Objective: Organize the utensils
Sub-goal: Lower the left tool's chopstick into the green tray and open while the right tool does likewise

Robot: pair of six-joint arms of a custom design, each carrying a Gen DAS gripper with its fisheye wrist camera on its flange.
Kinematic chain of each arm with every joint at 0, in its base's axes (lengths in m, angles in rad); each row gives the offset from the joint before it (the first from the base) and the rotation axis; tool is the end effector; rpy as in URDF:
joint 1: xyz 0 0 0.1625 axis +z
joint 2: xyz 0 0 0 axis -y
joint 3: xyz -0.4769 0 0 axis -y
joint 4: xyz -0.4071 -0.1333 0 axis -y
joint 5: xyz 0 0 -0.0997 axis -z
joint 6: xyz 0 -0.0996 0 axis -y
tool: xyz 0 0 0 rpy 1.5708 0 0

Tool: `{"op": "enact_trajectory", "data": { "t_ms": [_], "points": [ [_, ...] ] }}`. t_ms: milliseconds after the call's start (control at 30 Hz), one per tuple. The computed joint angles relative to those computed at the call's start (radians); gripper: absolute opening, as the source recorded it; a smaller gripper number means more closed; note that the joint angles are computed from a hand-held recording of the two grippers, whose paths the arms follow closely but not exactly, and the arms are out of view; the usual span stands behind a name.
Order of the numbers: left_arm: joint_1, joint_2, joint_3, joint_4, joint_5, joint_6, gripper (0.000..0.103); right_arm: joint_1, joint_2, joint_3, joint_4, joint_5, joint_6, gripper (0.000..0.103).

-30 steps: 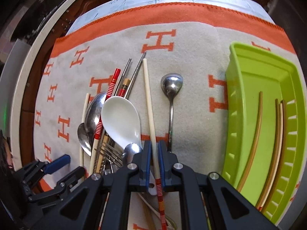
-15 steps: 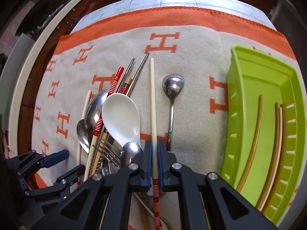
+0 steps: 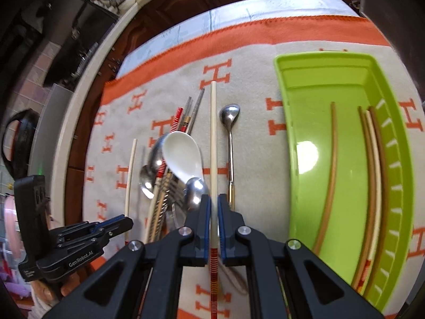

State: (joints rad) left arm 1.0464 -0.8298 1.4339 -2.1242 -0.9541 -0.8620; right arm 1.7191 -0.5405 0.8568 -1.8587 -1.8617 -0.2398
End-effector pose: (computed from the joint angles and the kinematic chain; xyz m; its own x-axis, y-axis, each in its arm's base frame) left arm -0.2115 -0.7469 0.1969 -0.8297 -0.3739 -0.4144 -0.1995 0.8921 -0.4055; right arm 0.2355 -0.8675 0.1831 -0.8841 -0.3801 0.2718 -0.3682 0.9248 0.0957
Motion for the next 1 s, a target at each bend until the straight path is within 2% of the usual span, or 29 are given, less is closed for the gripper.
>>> {"op": "enact_trajectory", "data": {
  "t_ms": [200, 333, 433, 533, 700, 833, 1000],
  "points": [
    [-0.059, 0.016, -0.031, -0.050, -0.016, 0.069, 0.003, -0.005, -0.078, 0.069, -0.045, 0.058, -0.014, 0.005],
    [-0.086, 0.081, -0.115, -0.079, -0.028, 0.128, 0.003, -0.004, -0.117, 0.096, -0.087, 0.043, -0.049, 0.005],
    [-0.092, 0.160, -0.223, -0.069, -0.045, 0.163, 0.003, -0.007, -0.140, 0.108, -0.123, 0.009, -0.065, 0.005],
    [-0.096, 0.237, -0.322, -0.053, -0.064, 0.190, 0.003, -0.005, -0.160, 0.137, -0.204, -0.069, -0.089, 0.006],
    [-0.092, 0.366, -0.494, 0.003, -0.083, 0.213, 0.003, -0.017, -0.163, 0.150, -0.263, -0.159, -0.120, 0.006],
    [-0.076, 0.448, -0.590, 0.038, -0.097, 0.210, 0.004, -0.035, -0.152, 0.138, -0.259, -0.191, -0.141, 0.006],
    [-0.073, 0.502, -0.651, 0.101, -0.052, 0.218, 0.004, -0.048, -0.139, 0.129, -0.245, -0.214, -0.158, 0.006]
  ]
}}
